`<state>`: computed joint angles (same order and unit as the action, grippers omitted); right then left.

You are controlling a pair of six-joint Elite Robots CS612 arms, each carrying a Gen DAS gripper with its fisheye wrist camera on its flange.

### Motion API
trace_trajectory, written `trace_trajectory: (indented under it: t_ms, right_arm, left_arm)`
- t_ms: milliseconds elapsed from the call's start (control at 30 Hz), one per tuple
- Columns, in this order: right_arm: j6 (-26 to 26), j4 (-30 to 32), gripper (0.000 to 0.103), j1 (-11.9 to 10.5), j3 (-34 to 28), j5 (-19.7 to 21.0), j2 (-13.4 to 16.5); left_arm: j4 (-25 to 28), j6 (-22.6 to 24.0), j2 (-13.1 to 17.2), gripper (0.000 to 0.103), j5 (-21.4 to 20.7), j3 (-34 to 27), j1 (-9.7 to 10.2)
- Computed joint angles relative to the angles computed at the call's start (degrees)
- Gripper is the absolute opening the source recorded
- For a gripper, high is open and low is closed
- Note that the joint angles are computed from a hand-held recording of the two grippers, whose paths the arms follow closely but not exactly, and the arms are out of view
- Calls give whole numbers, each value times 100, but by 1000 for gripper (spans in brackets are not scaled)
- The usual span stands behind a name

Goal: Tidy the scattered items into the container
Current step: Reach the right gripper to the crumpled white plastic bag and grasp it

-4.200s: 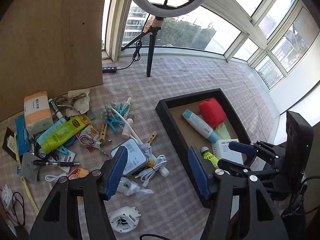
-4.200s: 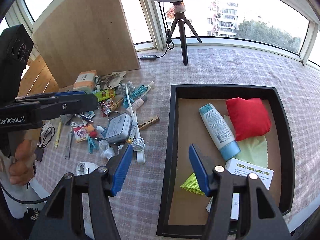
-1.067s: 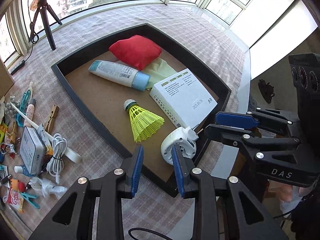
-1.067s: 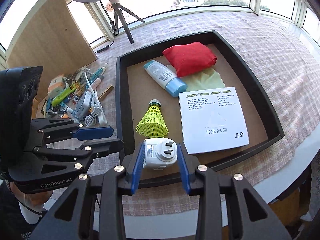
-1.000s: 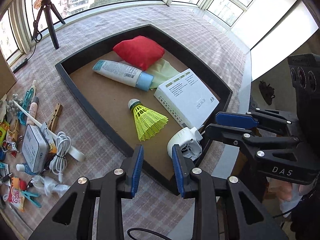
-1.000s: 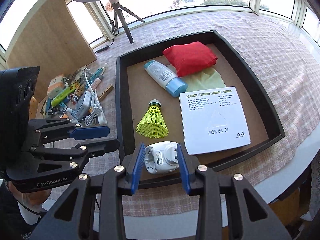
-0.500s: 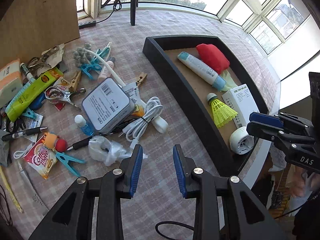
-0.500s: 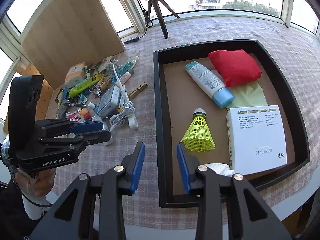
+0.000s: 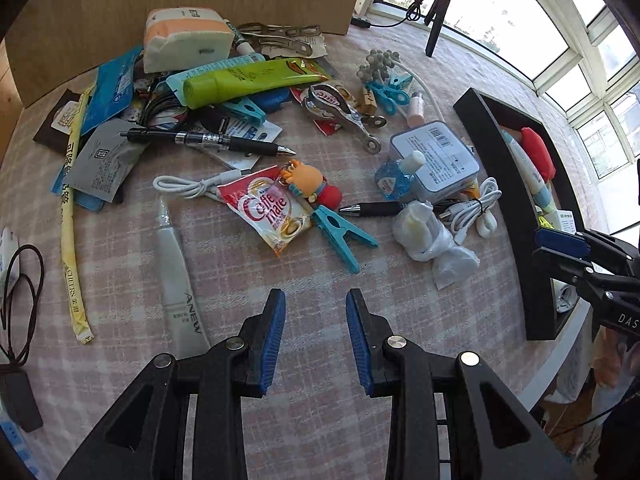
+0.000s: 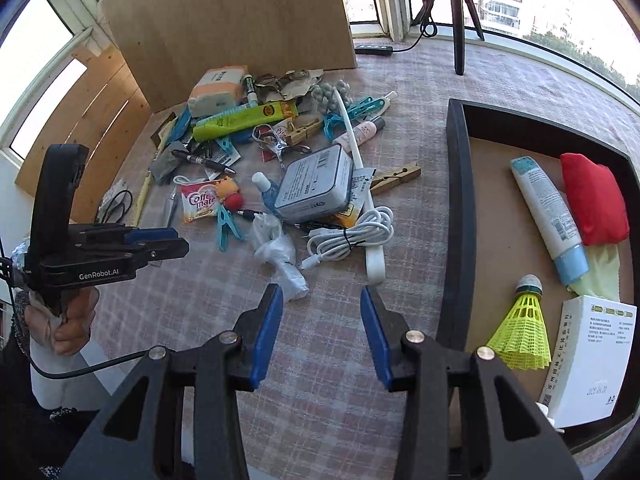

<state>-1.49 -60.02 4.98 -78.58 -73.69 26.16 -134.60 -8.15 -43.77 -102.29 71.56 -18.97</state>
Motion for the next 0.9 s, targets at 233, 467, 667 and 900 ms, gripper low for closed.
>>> trace_trajectory:
  t_ms: [233,467,667,900]
  right_arm:
    - [-533,-56,40,211,638,-81,-166]
    - [-887,-141,40,341,1047,-324,-265]
    - [-926,-221,40,376,1146,-393,-259]
    - [-873,-302,40,407,1213,-473,-234]
  left_arm:
    - [143,-328,114,37,-221,-128,105]
    - [499,-830,490,46,-403,-689,10]
    - [644,-1142,680,49,-223,-1010,-71]
    - [838,-1058,737,47,388,-1163,-239]
